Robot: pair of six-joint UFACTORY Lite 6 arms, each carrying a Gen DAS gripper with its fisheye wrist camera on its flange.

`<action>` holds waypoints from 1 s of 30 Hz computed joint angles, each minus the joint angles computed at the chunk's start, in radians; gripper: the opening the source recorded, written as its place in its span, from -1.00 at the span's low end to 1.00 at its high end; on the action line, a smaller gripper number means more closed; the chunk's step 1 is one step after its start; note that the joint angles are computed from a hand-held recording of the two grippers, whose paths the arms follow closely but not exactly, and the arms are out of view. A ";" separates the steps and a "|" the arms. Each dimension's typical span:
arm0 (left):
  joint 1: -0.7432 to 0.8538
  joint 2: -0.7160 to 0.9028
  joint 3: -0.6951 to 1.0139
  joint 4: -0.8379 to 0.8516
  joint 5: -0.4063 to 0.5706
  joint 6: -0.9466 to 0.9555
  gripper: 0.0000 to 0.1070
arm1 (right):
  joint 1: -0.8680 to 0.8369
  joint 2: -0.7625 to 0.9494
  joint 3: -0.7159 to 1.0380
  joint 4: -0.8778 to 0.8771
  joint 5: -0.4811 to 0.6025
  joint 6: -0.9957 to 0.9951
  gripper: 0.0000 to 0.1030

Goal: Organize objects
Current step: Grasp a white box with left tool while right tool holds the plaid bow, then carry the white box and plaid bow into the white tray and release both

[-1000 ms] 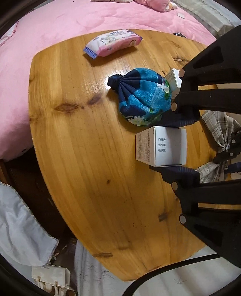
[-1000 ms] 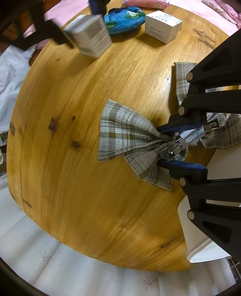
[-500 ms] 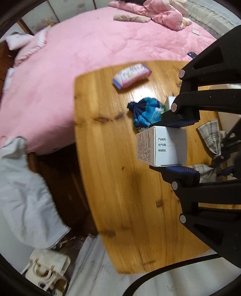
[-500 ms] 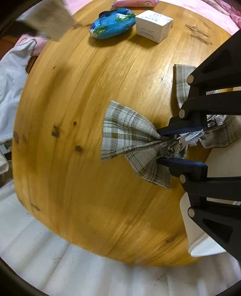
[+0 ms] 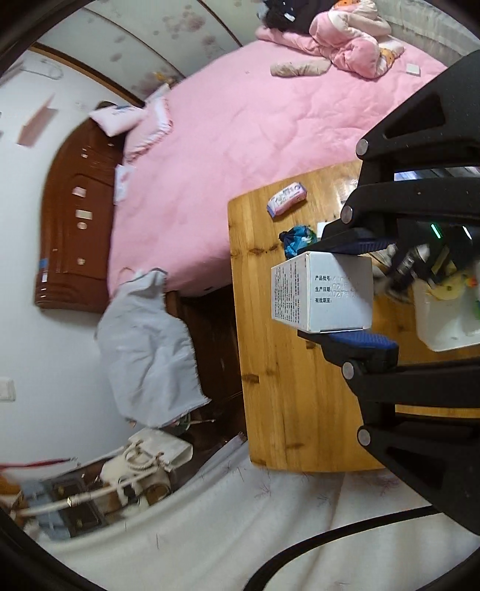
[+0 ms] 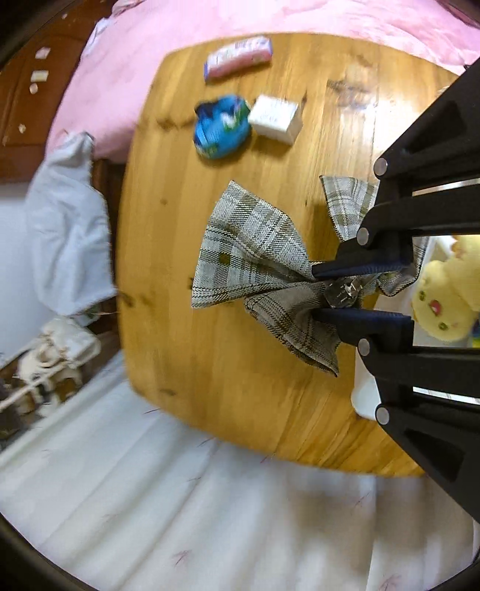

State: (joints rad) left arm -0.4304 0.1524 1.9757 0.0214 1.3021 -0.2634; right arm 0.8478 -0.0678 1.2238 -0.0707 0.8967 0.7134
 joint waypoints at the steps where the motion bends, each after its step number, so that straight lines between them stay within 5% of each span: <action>1: 0.009 -0.049 -0.038 -0.003 -0.002 0.009 -0.31 | 0.027 -0.038 0.001 -0.025 0.016 0.047 -0.69; 8: -0.039 -0.366 -0.255 0.045 0.055 -0.008 -0.31 | 0.251 -0.174 0.068 -0.210 0.117 0.342 -0.69; 15: -0.332 -0.620 -0.458 0.244 0.114 -0.212 -0.31 | 0.627 -0.260 0.144 -0.473 0.325 0.685 -0.69; 24: -0.692 -0.761 -0.605 0.424 0.191 -0.508 -0.31 | 1.068 -0.186 0.314 -0.705 0.640 0.958 -0.69; 30: -0.943 -0.842 -0.719 0.517 0.236 -0.729 -0.30 | 1.204 -0.137 0.356 -0.751 0.716 0.992 -0.69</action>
